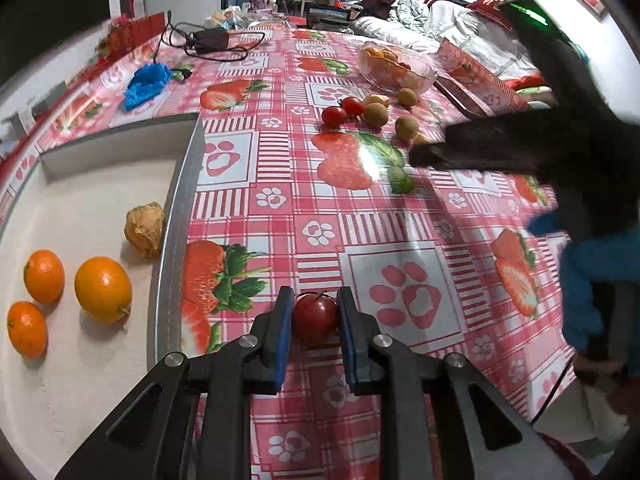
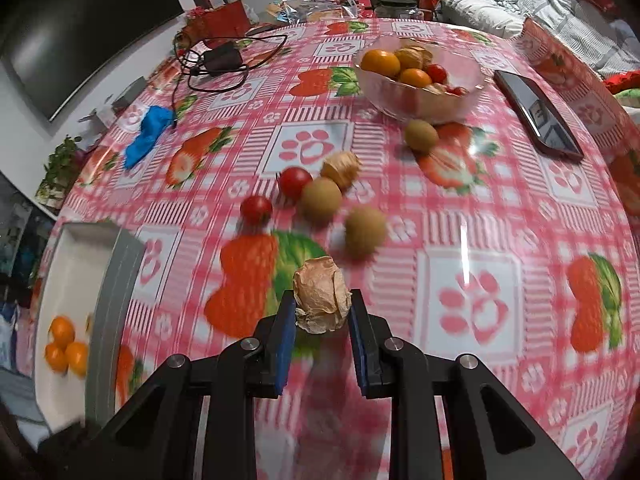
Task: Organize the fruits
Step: 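Grasp a dried husked physalis with the right tool while the left holds the tomato, then carry the physalis and tomato over the white tray and open both tools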
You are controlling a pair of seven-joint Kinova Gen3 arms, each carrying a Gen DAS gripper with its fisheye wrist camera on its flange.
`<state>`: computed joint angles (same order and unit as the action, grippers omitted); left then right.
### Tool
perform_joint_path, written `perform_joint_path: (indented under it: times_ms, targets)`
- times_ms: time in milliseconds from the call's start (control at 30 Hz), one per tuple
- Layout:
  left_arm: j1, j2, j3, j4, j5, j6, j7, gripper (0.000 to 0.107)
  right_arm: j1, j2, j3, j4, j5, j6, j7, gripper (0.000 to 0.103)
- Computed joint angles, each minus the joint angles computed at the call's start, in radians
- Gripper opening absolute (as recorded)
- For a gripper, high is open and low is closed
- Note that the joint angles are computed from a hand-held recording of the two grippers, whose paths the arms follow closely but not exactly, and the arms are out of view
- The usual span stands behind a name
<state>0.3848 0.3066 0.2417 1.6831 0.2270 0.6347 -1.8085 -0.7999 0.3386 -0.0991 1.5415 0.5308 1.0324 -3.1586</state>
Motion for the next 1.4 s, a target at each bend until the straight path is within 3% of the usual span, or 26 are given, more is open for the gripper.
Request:
perform_joint_path:
  times_ms: [233,500,1067,1400]
  targets:
    - [-0.079,-0.058,0.023,0.020,0.138,0.029,-0.088,0.024,-0.046,-0.105,-0.046,0.125,0.034,-0.033,-0.157,0.026]
    - [-0.092,-0.139,-0.024,0.054,0.139,0.036,-0.081,0.024,-0.078,-0.130,-0.100,0.145,0.088,-0.012,-0.253,0.026]
    - [-0.147,-0.228,-0.067,0.126,0.191,0.025,-0.135,0.024,-0.166,-0.052,-0.092,-0.011,0.117,0.074,-0.186,0.026]
    - [-0.131,-0.238,-0.067,0.129,0.179,0.022,-0.125,0.024,-0.190,-0.058,-0.085,-0.007,0.120,0.088,-0.205,0.026]
